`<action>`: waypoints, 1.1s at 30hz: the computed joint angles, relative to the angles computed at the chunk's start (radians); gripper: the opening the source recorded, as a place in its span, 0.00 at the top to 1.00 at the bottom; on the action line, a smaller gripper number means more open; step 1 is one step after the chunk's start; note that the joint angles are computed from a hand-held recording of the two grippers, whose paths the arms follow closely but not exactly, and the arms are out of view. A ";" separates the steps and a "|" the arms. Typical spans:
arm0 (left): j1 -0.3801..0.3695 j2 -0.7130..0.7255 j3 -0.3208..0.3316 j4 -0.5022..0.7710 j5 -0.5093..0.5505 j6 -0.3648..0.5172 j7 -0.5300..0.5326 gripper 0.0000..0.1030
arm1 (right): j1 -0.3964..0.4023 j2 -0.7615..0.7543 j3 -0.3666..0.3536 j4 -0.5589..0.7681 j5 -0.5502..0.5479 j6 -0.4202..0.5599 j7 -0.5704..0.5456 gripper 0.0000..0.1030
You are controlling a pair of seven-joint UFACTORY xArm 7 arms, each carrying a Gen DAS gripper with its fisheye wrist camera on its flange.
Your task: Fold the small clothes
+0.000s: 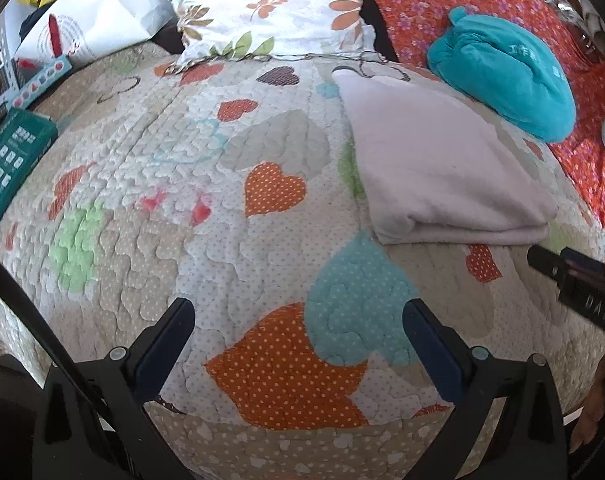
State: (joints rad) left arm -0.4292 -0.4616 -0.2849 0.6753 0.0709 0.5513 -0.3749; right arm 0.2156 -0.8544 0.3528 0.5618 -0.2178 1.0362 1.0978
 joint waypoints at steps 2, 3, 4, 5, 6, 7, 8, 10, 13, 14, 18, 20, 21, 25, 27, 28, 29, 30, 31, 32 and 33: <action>0.004 0.001 -0.003 0.003 0.003 0.007 -0.009 0.00 | 0.000 0.014 0.012 0.011 -0.008 0.004 -0.002 0.34; 0.006 0.002 -0.003 0.004 0.006 0.008 -0.011 0.00 | 0.002 0.017 0.014 0.013 -0.011 0.006 -0.003 0.32; 0.007 0.003 -0.003 0.005 0.008 0.010 -0.013 0.00 | 0.002 0.021 0.018 0.017 -0.015 0.008 -0.003 0.32; 0.008 0.004 -0.003 0.007 0.008 0.013 -0.014 0.00 | 0.003 0.026 0.022 0.020 -0.020 0.012 -0.004 0.31; 0.006 0.005 -0.002 0.008 0.007 0.015 -0.014 0.00 | 0.004 0.031 0.023 0.023 -0.025 0.016 -0.006 0.31; 0.005 0.007 -0.002 0.007 0.006 0.015 -0.015 0.00 | 0.005 0.036 0.024 0.026 -0.028 0.018 -0.007 0.31; 0.003 0.008 0.001 0.008 0.002 0.016 -0.013 0.00 | 0.007 0.041 0.024 0.027 -0.030 0.021 -0.009 0.31; 0.002 0.009 0.001 0.008 0.000 0.018 -0.016 0.00 | 0.013 0.049 0.023 0.029 -0.030 0.021 -0.011 0.31; 0.001 0.010 0.002 0.008 0.000 0.018 -0.015 0.00 | 0.020 0.057 0.024 0.032 -0.032 0.021 -0.010 0.30; -0.002 0.011 0.007 0.008 -0.005 0.019 -0.010 0.00 | 0.021 0.062 0.026 0.035 -0.035 0.023 -0.010 0.30; -0.003 0.014 0.013 0.007 -0.018 0.021 -0.008 0.00 | 0.027 0.078 0.036 0.046 -0.047 0.035 -0.008 0.30; -0.002 0.015 0.015 0.007 -0.021 0.022 -0.007 0.00 | 0.032 0.084 0.034 0.047 -0.049 0.036 -0.009 0.30; -0.003 0.015 0.017 0.006 -0.024 0.022 -0.004 0.00 | 0.035 0.086 0.032 0.048 -0.049 0.037 -0.010 0.30; -0.004 0.016 0.018 0.007 -0.029 0.023 -0.002 0.00 | 0.041 0.094 0.031 0.050 -0.053 0.039 -0.012 0.30; -0.005 0.017 0.020 0.008 -0.034 0.024 0.002 0.00 | 0.044 0.098 0.031 0.051 -0.054 0.041 -0.013 0.29; -0.005 0.017 0.020 0.008 -0.036 0.025 0.002 0.00 | 0.045 0.102 0.034 0.054 -0.054 0.043 -0.009 0.29; -0.005 0.017 0.020 0.006 -0.036 0.024 0.002 0.00 | 0.046 0.104 0.034 0.055 -0.055 0.044 -0.010 0.29; -0.005 0.017 0.020 0.006 -0.037 0.024 0.004 0.00 | 0.047 0.106 0.034 0.056 -0.056 0.044 -0.010 0.29; -0.005 0.017 0.021 0.006 -0.037 0.024 0.005 0.00 | 0.049 0.109 0.034 0.058 -0.057 0.046 -0.010 0.29; -0.004 0.017 0.020 0.006 -0.037 0.024 0.004 0.00 | 0.050 0.111 0.035 0.059 -0.058 0.047 -0.008 0.29; -0.002 0.015 0.018 0.005 -0.036 0.023 0.002 0.00 | 0.051 0.112 0.035 0.060 -0.059 0.048 -0.008 0.29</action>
State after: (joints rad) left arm -0.4312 -0.4465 -0.2665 0.6799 0.0353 0.5744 -0.3730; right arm 0.2667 -0.7420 0.3881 0.6219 -0.2766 1.0842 1.0898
